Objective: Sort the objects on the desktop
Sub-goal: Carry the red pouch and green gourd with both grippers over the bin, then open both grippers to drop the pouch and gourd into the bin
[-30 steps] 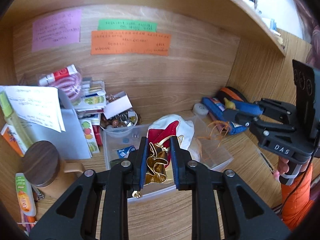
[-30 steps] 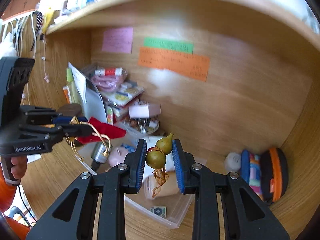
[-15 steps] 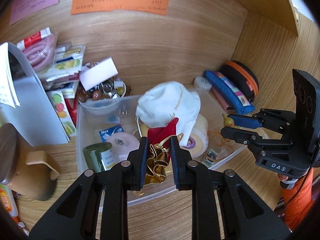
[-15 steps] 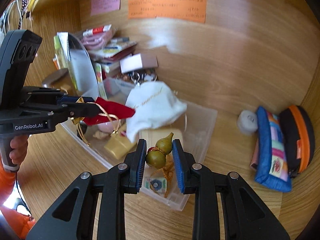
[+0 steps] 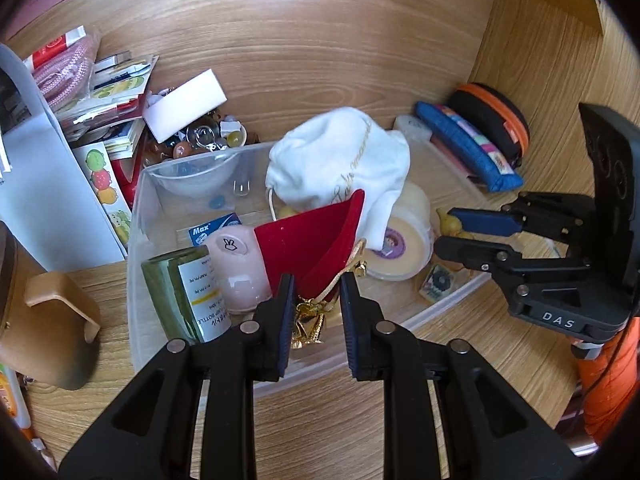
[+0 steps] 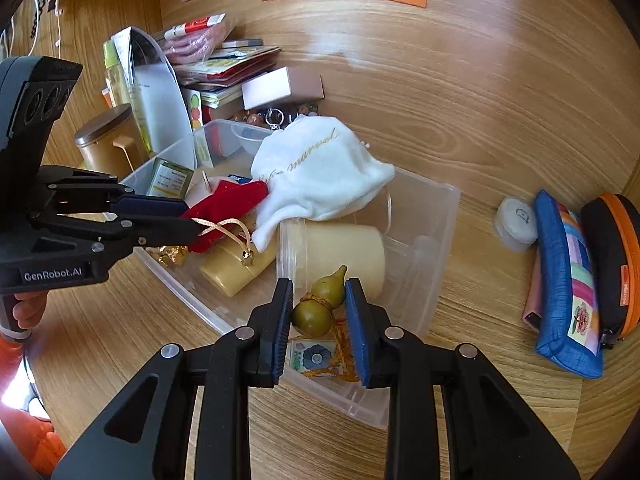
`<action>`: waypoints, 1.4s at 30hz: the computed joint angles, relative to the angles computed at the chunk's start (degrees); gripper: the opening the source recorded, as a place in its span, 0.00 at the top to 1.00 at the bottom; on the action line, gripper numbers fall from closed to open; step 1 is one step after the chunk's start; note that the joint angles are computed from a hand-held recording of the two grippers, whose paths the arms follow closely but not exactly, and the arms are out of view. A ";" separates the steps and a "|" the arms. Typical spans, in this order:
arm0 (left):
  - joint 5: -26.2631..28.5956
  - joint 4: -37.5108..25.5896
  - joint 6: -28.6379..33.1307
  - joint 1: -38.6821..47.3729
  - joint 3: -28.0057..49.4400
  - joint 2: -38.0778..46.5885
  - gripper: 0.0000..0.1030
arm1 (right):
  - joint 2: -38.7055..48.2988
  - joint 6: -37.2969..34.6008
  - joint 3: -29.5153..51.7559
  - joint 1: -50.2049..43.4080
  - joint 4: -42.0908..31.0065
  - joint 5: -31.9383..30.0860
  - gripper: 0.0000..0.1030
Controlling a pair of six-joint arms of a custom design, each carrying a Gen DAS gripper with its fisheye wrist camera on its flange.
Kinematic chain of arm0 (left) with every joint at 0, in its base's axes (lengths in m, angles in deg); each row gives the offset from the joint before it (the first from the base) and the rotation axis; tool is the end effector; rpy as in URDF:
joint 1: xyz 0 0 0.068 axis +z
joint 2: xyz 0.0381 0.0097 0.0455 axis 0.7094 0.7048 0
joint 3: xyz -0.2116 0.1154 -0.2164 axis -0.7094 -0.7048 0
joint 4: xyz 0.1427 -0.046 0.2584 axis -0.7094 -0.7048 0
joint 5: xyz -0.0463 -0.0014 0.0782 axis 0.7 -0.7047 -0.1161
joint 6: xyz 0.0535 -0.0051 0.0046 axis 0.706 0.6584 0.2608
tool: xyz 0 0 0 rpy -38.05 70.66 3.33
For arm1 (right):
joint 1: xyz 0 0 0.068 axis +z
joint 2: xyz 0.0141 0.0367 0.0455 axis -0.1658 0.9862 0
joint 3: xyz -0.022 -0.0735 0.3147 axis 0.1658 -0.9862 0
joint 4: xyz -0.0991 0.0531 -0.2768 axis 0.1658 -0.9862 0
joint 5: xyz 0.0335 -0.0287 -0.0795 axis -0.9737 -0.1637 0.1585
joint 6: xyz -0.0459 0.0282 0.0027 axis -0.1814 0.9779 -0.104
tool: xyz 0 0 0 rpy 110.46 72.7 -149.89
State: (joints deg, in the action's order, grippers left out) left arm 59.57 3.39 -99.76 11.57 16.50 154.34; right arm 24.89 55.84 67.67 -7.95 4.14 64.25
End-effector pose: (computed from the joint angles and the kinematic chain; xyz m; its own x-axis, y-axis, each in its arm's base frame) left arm 0.2360 -0.1456 0.0433 -0.7594 -0.0547 -0.6483 0.0347 0.9916 -0.1243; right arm 0.3099 0.0206 0.0647 -0.5975 -0.4451 -0.6670 -0.5666 0.8230 -0.0416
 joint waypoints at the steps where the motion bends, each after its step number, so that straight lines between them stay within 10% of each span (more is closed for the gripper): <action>1: -0.71 -0.06 0.00 -0.36 0.09 0.21 0.80 | -0.03 0.05 -0.08 0.04 0.19 0.06 0.77; 29: -16.29 -9.43 -7.53 -10.47 -3.56 -11.14 0.13 | -11.14 2.84 -9.45 -1.73 6.96 -0.01 0.20; 42: -29.48 -22.52 -23.00 -21.93 -5.66 -19.69 0.06 | -22.50 7.70 -19.52 -2.17 12.42 3.09 0.01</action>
State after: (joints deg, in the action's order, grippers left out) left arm 30.09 -19.13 -122.75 -10.36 10.84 134.65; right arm 2.39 63.54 48.15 -10.12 16.56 67.34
